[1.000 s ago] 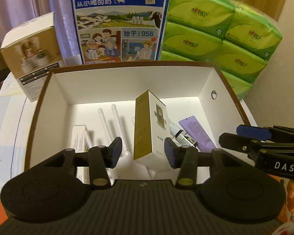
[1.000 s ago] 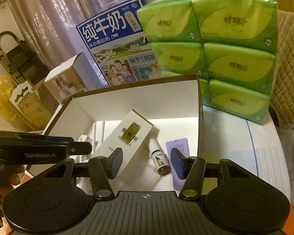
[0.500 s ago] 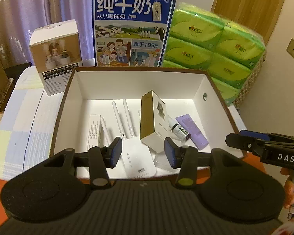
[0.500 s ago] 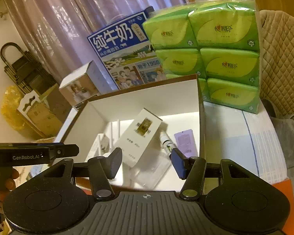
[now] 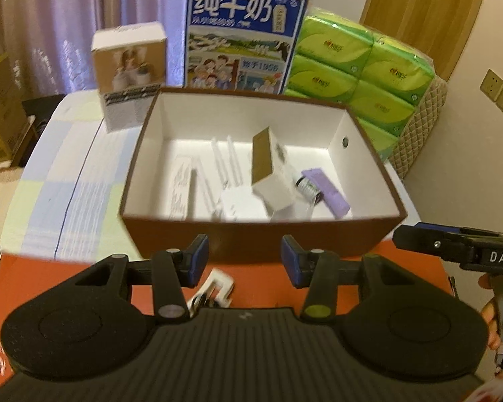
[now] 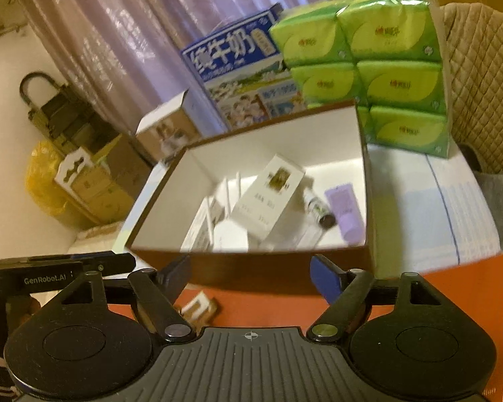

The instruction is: Organize rigid objects

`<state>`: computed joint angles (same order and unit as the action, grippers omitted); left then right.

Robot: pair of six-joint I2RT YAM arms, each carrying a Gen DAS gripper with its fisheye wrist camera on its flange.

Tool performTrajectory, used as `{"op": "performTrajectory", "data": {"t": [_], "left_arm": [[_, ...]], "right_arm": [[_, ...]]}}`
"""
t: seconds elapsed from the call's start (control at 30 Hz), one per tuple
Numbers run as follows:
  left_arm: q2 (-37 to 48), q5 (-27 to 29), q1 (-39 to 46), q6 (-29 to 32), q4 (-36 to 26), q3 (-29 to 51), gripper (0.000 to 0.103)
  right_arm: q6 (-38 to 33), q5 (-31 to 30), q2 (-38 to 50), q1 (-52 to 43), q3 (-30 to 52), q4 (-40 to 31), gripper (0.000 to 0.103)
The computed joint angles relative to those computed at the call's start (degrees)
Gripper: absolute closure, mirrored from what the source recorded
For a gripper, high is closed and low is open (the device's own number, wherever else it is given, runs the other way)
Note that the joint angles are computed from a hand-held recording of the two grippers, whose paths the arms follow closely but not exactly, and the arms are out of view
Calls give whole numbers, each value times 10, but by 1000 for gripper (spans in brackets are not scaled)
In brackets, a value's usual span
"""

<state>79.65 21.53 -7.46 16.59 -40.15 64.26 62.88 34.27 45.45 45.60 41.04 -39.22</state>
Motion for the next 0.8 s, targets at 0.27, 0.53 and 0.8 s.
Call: {"op": "performTrajectory", "data": {"t": [0.27,0.53,0.8], "left_arm": [[-59,17,93,58,-34,-66,60],[-97,24,174,121,-59,-124,60],[-124,20,209,158,-71,-181,60]], "right_arm": [[143,118,75,161,40,-92,28],[198,66,138,210,48,-91,28],[188,15,204,223,43,-37,28]]}}
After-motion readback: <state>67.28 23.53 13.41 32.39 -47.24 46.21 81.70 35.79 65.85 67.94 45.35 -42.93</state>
